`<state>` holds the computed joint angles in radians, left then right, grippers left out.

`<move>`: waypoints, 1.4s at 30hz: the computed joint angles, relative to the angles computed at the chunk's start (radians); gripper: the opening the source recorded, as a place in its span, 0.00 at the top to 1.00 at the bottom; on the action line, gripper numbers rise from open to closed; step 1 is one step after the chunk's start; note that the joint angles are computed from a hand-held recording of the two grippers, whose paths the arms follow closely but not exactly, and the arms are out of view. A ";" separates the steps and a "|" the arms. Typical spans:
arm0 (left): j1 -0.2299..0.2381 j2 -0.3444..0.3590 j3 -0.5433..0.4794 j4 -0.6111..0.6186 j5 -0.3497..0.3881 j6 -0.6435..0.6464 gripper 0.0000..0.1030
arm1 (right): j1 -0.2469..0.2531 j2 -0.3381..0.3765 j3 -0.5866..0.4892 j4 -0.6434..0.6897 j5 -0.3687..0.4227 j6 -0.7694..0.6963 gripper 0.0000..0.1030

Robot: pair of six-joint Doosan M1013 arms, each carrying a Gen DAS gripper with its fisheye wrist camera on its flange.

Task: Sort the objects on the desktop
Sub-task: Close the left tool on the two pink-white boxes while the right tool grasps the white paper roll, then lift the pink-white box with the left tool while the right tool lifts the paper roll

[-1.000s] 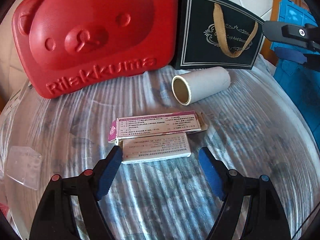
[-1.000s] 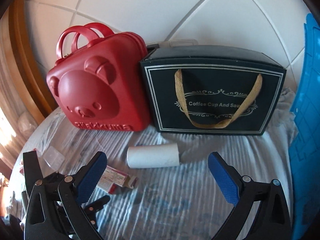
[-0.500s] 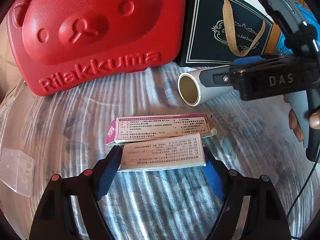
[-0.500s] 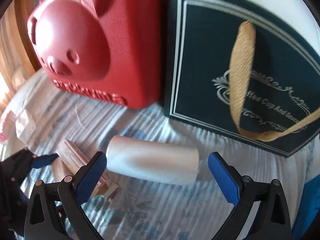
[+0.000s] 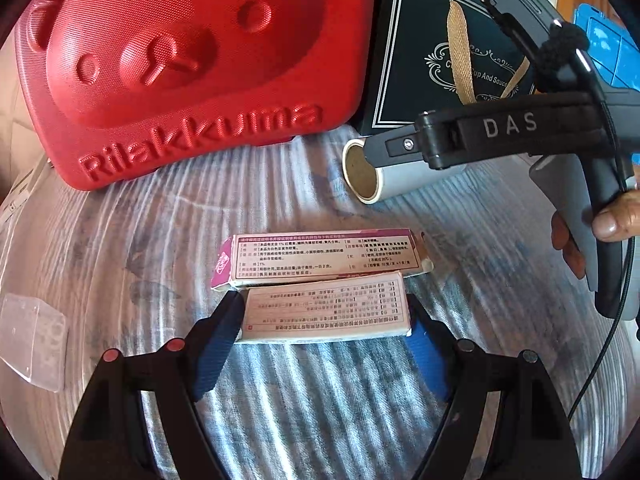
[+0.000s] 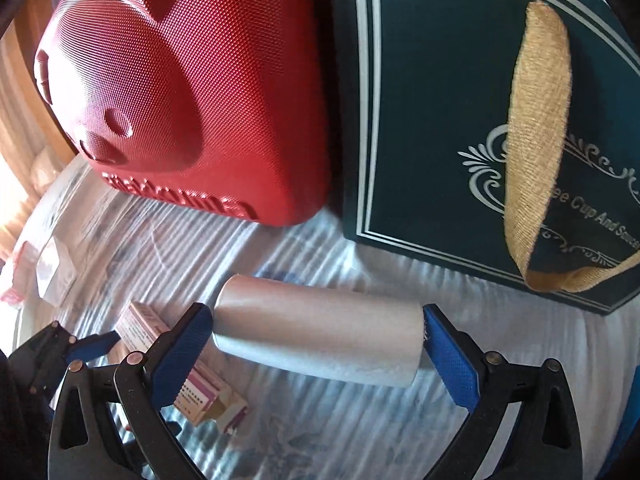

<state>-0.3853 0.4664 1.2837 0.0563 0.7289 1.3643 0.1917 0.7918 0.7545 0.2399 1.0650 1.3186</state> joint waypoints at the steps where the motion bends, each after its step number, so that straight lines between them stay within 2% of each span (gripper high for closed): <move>1: 0.001 -0.001 0.002 -0.004 0.000 0.003 0.24 | 0.000 0.006 -0.011 0.002 0.010 -0.001 0.00; 8: 0.006 0.000 -0.004 -0.023 0.006 0.001 0.24 | 0.002 0.054 -0.108 0.001 0.096 0.015 0.00; 13: 0.012 -0.005 0.002 -0.048 0.004 0.019 0.24 | 0.001 0.107 -0.221 -0.010 0.232 0.047 0.00; 14: 0.012 -0.010 0.006 -0.063 0.001 0.027 0.24 | 0.001 0.105 -0.217 -0.015 0.249 0.060 0.00; 20: 0.021 -0.021 0.026 -0.103 -0.016 0.077 0.24 | -0.011 -0.025 0.013 0.022 0.172 0.041 0.01; 24: 0.019 -0.021 0.029 -0.103 -0.018 0.086 0.24 | -0.016 -0.075 0.083 -0.012 0.144 0.032 0.02; 25: 0.020 -0.022 0.030 -0.105 -0.015 0.092 0.24 | -0.018 -0.103 0.121 -0.009 0.107 0.023 0.01; 27: 0.020 -0.022 0.031 -0.108 -0.012 0.102 0.24 | -0.032 -0.115 0.131 0.041 0.054 -0.071 0.00; 30: 0.018 -0.025 0.027 -0.105 -0.003 0.095 0.24 | -0.032 -0.081 0.069 0.035 0.032 -0.290 0.00; 32: 0.019 -0.026 0.027 -0.103 -0.004 0.090 0.24 | -0.040 -0.037 -0.005 0.065 0.115 -0.403 0.00; 34: 0.019 -0.027 0.029 -0.103 -0.004 0.087 0.24 | -0.055 0.066 -0.176 0.134 0.296 -0.389 0.00; 36: 0.021 -0.028 0.029 -0.105 -0.001 0.091 0.24 | -0.073 0.155 -0.316 0.222 0.439 -0.340 0.00; 38: 0.022 -0.027 0.027 -0.112 0.003 0.101 0.24 | -0.087 0.178 -0.350 0.258 0.527 -0.311 0.00; 39: 0.024 -0.028 0.029 -0.122 0.001 0.110 0.24 | -0.090 0.161 -0.317 0.262 0.526 -0.321 0.00; 41: 0.028 -0.031 0.035 -0.139 -0.005 0.134 0.24 | -0.087 0.095 -0.198 0.215 0.465 -0.368 0.04; 42: 0.031 -0.033 0.037 -0.150 -0.006 0.150 0.24 | -0.079 0.074 -0.162 0.170 0.432 -0.372 0.16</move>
<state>-0.3539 0.4339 1.3210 -0.0933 0.7228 1.5144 0.1127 0.8655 0.5923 0.4097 1.4970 0.9463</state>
